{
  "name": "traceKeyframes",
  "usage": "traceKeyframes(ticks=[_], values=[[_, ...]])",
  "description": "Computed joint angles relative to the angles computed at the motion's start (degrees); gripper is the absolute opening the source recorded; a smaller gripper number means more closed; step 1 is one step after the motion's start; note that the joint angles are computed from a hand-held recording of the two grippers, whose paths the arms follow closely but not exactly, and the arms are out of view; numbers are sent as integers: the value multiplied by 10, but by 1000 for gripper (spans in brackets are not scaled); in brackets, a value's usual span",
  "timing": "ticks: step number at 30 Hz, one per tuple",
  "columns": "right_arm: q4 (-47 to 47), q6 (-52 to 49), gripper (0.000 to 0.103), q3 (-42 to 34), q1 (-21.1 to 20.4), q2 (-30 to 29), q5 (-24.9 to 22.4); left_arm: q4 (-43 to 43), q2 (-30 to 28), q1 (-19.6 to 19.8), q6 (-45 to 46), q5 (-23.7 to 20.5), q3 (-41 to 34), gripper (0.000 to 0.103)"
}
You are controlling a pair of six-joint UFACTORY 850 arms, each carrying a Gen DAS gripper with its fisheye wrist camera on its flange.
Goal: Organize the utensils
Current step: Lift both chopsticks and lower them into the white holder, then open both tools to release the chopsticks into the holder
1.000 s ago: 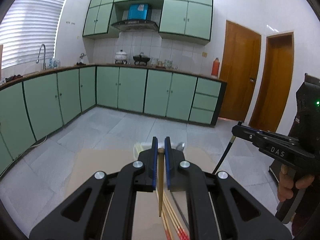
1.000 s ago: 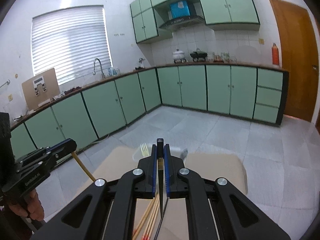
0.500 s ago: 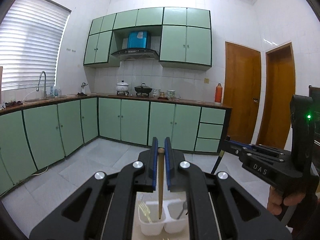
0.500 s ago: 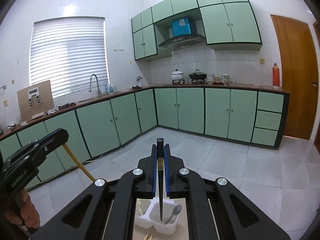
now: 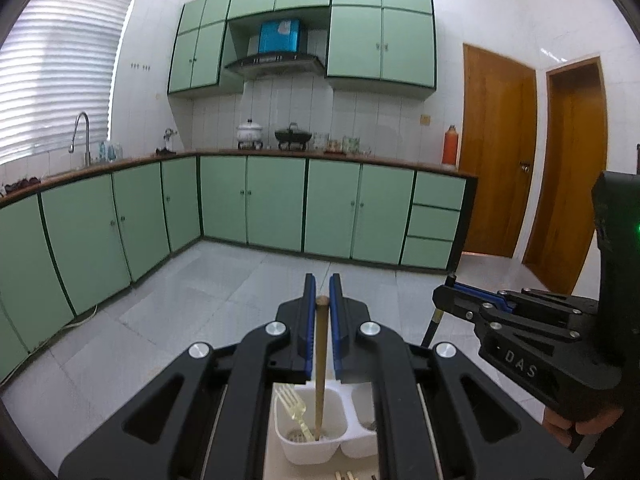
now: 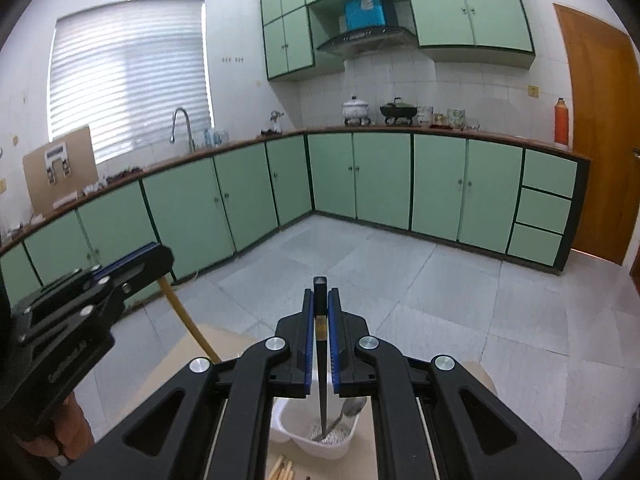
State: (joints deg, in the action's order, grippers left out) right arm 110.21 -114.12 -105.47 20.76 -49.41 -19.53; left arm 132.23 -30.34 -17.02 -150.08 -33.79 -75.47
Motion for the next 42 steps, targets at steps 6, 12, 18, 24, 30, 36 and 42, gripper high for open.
traceKeyframes(ticks=[6,12,18,24,30,36,42], values=[[55,-50,16,30,-2,13,-4,-1,11,1,-10,-7,19,24],[170,-149,45,86,-9,48,-24,5,32,-4,-22,-27,47,40],[262,-218,66,157,-17,87,-61,4,58,-18,-33,-63,89,60],[367,-313,85,249,-20,130,-103,3,83,-37,-54,-87,145,76],[408,-359,92,318,-21,156,-125,-2,101,-56,-72,-97,200,79],[439,-398,97,387,-18,177,-142,-11,112,-74,-95,-95,252,84],[454,-429,97,446,-17,179,-155,-26,103,-95,-116,-85,293,84]])
